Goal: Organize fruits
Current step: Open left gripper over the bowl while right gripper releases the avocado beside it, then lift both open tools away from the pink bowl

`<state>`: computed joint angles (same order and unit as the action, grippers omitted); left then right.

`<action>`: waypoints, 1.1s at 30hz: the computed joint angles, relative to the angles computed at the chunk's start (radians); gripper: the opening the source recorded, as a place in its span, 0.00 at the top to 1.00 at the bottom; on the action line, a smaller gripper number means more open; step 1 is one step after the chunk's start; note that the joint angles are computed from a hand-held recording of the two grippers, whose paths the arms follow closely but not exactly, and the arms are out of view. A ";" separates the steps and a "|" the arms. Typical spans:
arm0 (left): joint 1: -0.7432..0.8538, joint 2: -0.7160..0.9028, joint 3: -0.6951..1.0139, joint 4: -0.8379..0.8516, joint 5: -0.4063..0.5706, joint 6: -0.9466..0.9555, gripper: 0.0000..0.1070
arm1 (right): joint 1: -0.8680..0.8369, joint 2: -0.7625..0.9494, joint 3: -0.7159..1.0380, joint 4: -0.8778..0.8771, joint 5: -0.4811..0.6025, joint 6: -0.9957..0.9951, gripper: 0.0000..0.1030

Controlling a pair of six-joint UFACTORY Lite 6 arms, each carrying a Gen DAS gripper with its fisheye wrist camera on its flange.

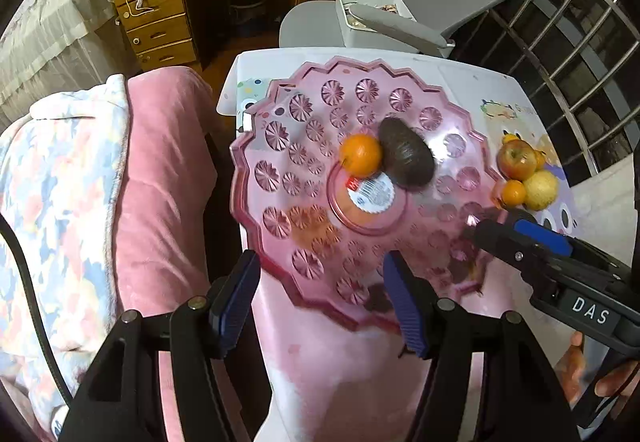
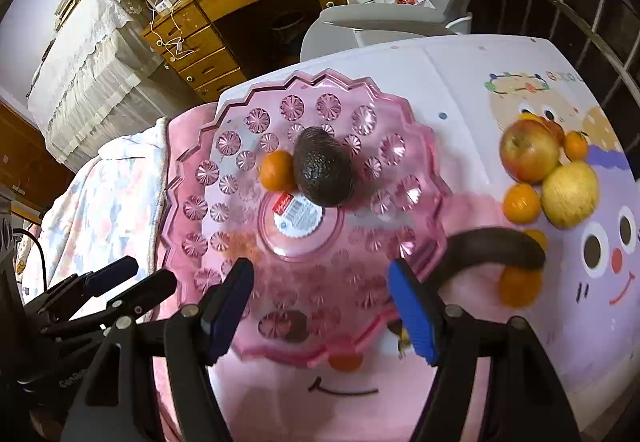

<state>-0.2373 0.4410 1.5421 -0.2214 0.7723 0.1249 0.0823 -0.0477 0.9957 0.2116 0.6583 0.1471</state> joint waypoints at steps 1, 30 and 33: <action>-0.004 -0.027 -0.023 0.000 0.003 -0.001 0.41 | -0.003 -0.031 -0.020 0.003 0.009 0.003 0.32; -0.445 -0.391 -0.365 0.111 0.027 -0.407 0.35 | -0.687 -0.746 -0.491 0.166 0.423 -0.577 0.32; -0.510 -0.339 -0.297 0.140 0.035 -0.505 0.34 | -0.808 -0.662 -0.437 0.187 0.446 -0.738 0.32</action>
<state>-0.7469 0.1020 1.2450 -0.0818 0.8068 -0.3802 -0.7261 -0.7094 0.5587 0.3986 1.1047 -0.5912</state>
